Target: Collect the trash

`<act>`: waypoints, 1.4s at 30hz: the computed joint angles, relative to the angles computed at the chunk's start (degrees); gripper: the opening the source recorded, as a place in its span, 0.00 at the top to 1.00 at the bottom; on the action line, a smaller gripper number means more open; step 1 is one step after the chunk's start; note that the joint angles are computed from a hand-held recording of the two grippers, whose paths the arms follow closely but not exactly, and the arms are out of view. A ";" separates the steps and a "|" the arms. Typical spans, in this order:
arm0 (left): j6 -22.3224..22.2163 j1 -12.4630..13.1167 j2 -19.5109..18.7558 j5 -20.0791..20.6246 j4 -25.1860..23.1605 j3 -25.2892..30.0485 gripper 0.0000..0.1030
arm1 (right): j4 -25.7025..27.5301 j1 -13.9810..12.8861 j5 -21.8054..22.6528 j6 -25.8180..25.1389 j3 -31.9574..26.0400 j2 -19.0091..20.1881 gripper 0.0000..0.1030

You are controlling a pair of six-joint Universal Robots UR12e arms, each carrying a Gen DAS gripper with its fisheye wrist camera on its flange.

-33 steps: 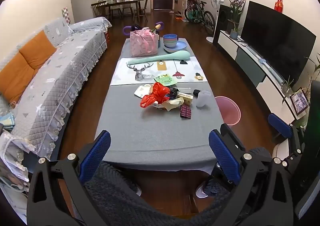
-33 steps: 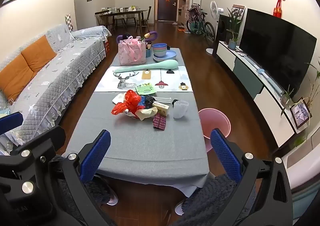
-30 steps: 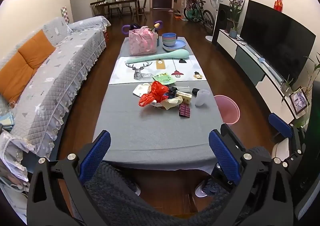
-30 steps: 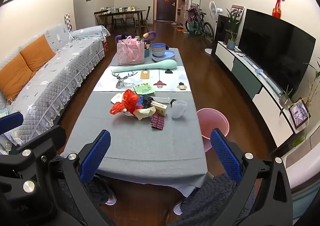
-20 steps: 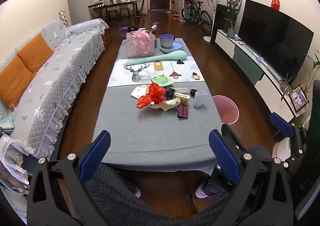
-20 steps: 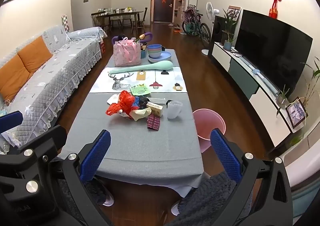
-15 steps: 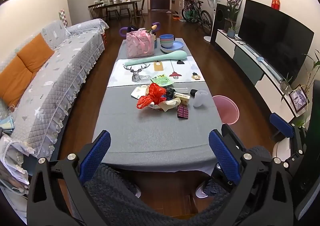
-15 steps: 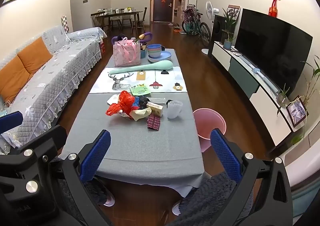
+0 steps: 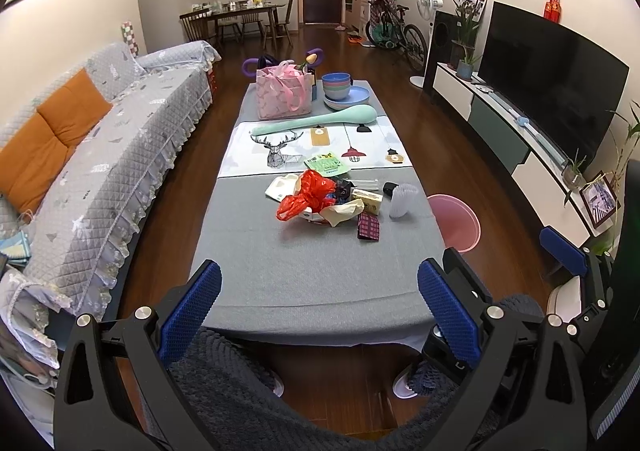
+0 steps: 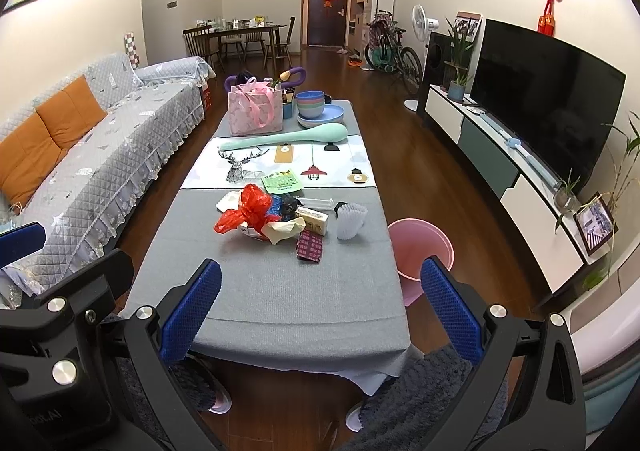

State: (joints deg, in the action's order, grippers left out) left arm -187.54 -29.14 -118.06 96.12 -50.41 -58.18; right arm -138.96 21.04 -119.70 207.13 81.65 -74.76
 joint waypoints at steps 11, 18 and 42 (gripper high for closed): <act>0.39 0.02 0.11 0.17 2.31 -0.80 0.07 | -1.00 0.06 -0.29 -0.08 0.33 -0.38 0.05; 0.43 0.02 0.17 0.17 2.35 -0.92 0.07 | -0.70 0.13 -0.24 0.14 0.21 -0.33 0.05; -0.09 -0.10 0.17 -0.63 2.41 -1.55 0.07 | 0.52 0.23 0.16 -0.21 0.09 -0.30 0.05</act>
